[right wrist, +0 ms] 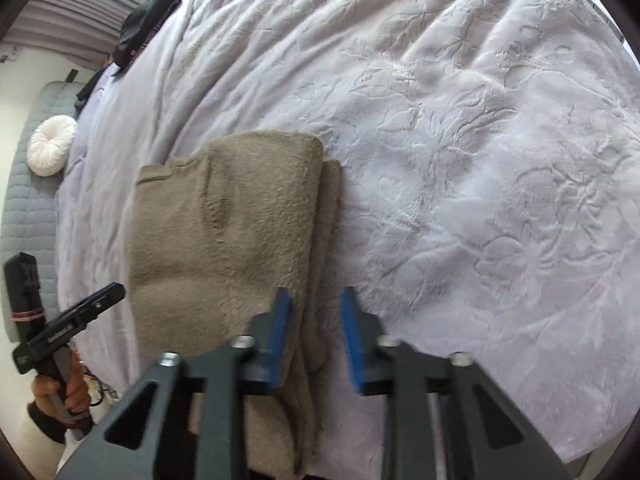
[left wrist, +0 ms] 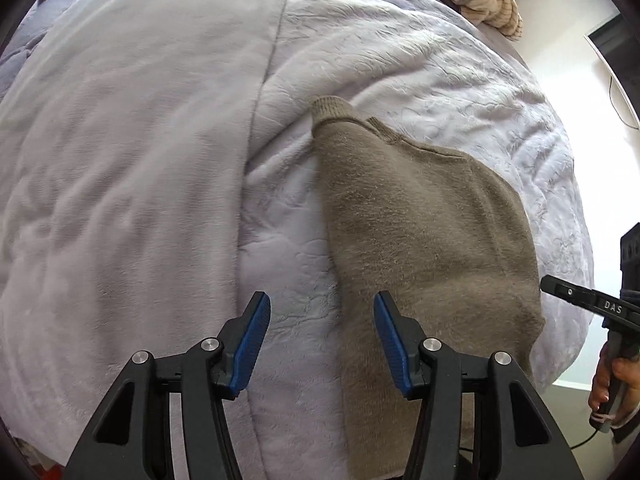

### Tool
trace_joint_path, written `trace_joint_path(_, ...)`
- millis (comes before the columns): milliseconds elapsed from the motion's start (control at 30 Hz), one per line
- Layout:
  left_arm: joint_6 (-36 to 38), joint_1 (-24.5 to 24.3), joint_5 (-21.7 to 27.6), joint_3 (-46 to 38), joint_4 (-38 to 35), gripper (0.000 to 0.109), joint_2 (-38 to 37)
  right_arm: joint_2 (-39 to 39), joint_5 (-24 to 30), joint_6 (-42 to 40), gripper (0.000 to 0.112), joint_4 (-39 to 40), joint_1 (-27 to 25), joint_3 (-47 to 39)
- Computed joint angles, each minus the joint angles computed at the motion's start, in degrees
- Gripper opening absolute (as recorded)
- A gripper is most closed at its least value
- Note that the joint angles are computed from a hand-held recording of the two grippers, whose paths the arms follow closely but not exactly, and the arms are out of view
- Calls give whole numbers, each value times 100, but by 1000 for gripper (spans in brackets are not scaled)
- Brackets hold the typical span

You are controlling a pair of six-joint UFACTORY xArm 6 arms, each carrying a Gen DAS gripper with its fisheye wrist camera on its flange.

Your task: Fold small clothes

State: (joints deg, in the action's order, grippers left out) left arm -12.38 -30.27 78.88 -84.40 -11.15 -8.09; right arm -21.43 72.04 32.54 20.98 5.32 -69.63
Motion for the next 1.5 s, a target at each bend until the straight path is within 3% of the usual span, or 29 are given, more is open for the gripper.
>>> trace_joint_path(167,-6,-7,-57,-229,-97,55,18,-357,-227,114,25,88,94,172)
trace_joint_path(433,-97,-338,-186,-777,-414,55,604,239,-33,-139,24,-205,555,-449)
trace_joint_path(567,-12,-505,-291,-694,-755,55,722,-109,107,-98,24,-162,495,56)
trace_joint_path(800,92,-604,-359,-458,-573,55,869,-225,2,-283,4,-59,355,704)
trace_joint_path(1000,166,-691,-72,-615,-283,55,779,-378,223,-288,3,-16,273,632)
trace_joint_path(1200,214,-611,311,-212,-197,55,249,-880,534,-182,7,249,191,614)
trace_joint_path(1500,343,-771,823,774,-131,55,-457,-1073,1047,-1,7,116,970,757)
